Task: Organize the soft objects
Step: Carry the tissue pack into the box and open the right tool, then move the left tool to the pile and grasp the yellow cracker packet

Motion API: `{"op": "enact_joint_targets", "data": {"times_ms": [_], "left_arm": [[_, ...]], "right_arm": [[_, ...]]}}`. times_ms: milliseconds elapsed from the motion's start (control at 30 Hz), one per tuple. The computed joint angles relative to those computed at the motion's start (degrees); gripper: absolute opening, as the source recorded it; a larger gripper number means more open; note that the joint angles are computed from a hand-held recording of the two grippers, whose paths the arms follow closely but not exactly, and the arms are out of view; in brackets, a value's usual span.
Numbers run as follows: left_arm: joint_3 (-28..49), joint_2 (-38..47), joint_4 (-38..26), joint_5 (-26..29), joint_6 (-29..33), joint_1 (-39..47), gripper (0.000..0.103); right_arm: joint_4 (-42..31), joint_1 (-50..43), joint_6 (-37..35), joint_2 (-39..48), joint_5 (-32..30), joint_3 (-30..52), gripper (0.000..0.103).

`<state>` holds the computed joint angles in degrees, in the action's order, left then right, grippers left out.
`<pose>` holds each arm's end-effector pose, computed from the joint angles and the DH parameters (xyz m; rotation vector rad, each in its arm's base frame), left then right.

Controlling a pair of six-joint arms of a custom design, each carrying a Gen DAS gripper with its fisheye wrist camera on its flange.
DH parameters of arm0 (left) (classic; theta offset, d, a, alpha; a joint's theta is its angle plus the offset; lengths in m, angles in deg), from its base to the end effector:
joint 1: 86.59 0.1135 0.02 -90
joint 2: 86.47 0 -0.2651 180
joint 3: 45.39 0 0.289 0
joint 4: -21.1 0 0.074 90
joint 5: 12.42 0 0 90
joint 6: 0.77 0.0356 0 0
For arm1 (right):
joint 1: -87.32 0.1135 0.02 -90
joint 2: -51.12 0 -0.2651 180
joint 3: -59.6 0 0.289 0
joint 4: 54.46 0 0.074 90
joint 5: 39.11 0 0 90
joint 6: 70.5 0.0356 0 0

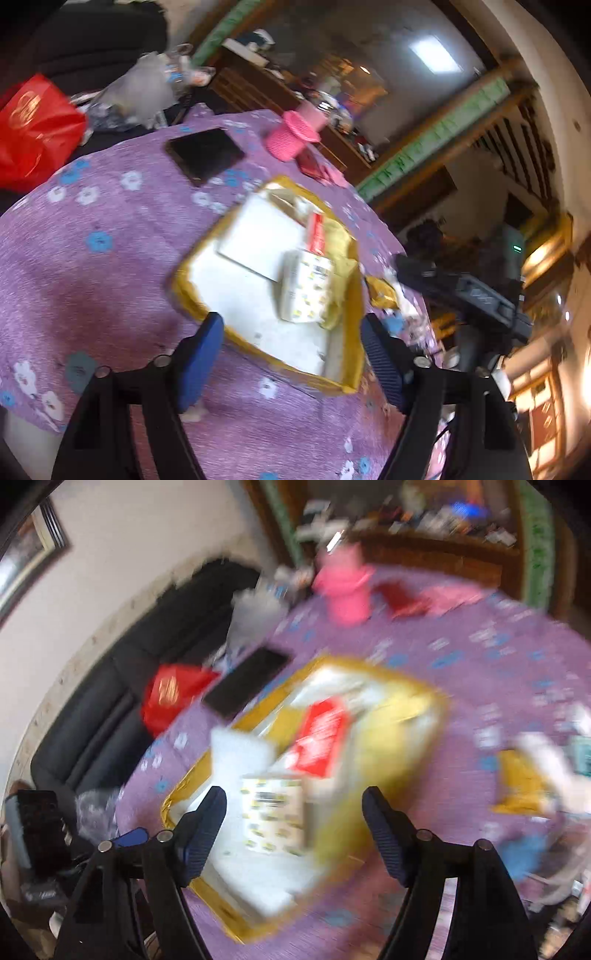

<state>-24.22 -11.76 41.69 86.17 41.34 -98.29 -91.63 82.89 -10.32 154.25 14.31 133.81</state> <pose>0.2080 -0.0485 0.0774 -0.6079 2.1544 -0.7498 0.3753 -0.0078 0.1381 -0.7180 2.3934 0.6319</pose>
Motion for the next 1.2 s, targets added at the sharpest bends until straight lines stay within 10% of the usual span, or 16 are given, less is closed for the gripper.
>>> {"op": "enact_joint_targets", "data": {"times_ms": [167, 433, 900, 1200], "left_arm": [[5.50, 2.82, -3.40, -3.72, 2.14, -8.66, 0.082], [20.39, 15.34, -10.59, -6.53, 2.41, -20.38, 0.082], [47.16, 31.70, -28.10, -9.07, 4.72, -26.29, 0.082], [80.80, 55.63, -42.31, -2.65, 7.04, -19.96, 0.082]], "right_arm": [[9.57, -16.36, -2.91, -5.65, -3.90, -4.94, 0.091], [8.77, -31.85, 1.63, 12.07, -7.58, 12.63, 0.093], [4.56, -33.56, 9.18, 36.80, -7.99, 41.26, 0.093], [-1.04, -34.54, 9.11, 40.15, -9.69, 46.39, 0.093]]}}
